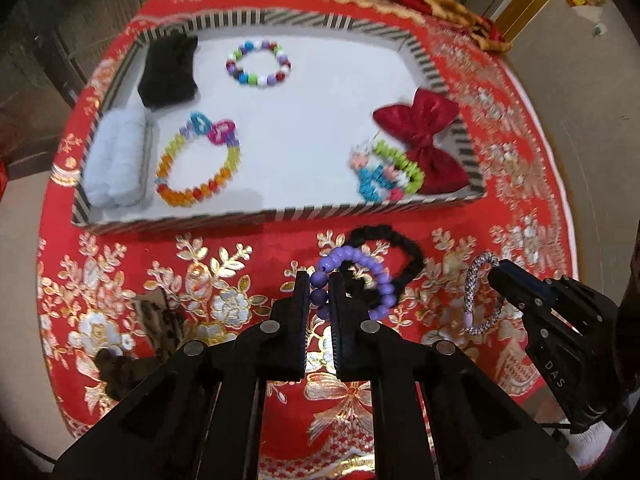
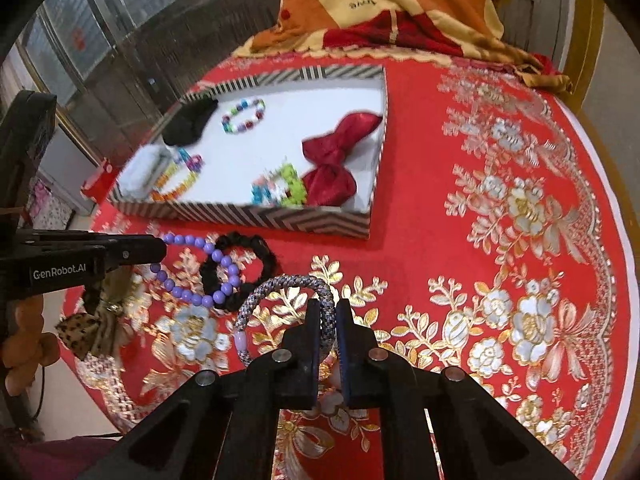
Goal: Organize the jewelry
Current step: 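Grasp the purple bead bracelet with the left tool while the right tool grasps the grey bangle, then carry purple bracelet and grey bangle into the tray and open both tools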
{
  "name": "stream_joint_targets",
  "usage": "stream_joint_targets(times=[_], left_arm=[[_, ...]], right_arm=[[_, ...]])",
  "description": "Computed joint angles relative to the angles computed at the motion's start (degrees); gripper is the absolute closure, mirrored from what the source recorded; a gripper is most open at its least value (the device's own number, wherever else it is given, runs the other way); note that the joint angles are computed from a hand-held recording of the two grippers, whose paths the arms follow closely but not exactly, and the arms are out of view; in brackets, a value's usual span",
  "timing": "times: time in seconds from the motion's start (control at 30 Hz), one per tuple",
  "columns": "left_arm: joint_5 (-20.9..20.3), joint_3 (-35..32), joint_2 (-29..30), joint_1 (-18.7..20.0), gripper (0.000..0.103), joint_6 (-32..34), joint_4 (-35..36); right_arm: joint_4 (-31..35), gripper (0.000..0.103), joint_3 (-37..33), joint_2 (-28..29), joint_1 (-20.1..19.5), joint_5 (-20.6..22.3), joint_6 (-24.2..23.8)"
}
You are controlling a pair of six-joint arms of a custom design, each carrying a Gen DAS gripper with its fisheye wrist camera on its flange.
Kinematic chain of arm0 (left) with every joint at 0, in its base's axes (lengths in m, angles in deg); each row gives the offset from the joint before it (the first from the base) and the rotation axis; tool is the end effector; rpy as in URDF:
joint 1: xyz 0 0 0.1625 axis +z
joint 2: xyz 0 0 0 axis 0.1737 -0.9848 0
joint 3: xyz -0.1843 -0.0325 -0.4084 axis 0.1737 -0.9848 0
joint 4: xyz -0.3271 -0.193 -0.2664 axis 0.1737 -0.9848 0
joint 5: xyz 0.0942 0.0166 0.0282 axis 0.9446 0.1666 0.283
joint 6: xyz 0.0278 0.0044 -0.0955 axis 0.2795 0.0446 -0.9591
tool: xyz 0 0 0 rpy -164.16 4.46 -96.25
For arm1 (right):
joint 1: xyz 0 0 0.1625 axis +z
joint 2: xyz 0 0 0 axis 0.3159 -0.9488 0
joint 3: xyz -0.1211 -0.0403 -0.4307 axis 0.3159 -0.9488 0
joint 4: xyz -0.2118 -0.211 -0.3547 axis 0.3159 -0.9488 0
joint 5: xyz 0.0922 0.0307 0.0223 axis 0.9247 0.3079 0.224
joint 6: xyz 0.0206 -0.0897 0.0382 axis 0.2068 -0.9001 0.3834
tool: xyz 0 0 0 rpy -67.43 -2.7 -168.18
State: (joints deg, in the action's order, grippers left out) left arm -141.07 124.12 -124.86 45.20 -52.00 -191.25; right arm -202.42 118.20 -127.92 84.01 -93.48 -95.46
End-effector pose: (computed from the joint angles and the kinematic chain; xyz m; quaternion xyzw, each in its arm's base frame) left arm -0.2279 -0.6704 0.2025 0.0098 0.9429 -0.1596 0.2921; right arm 0.2389 -0.6728 0.1721 0.2506 -0.9270 0.1418 0.2405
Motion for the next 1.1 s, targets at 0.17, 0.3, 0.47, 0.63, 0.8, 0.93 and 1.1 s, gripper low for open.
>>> stream_joint_targets(times=[0.17,0.3,0.47,0.63,0.8,0.93,1.1], left_arm=[[0.05,-0.24,-1.31,-1.00,0.095,0.47,-0.31],[1.40,-0.70,-1.96,-2.22,0.095,0.63,0.11],[2.59,-0.91,-3.03,-3.00,0.095,0.67,0.25],[3.85,-1.42,-3.17,-3.53,0.095,0.75,0.42],[4.75,-2.26,-2.73,-3.70,0.095,1.05,0.69],[5.66,-3.67,-1.77,-3.61,0.095,1.74,0.90],[6.45,-6.02,-0.04,-3.11,0.095,3.00,1.13]], right_arm=[[0.02,0.096,0.09,-0.81,0.32,1.36,0.23],[0.02,0.096,0.17,-1.02,0.62,2.22,-0.05],[-0.32,0.096,0.15,-1.15,1.18,2.96,-0.77],[-0.26,0.096,-0.59,-0.93,1.58,3.29,-1.43],[0.09,0.096,-1.65,-0.50,1.87,3.29,-1.92],[0.89,0.096,-3.44,0.51,1.94,3.14,-2.02],[2.13,0.096,-6.22,2.21,2.02,2.70,-2.48]])
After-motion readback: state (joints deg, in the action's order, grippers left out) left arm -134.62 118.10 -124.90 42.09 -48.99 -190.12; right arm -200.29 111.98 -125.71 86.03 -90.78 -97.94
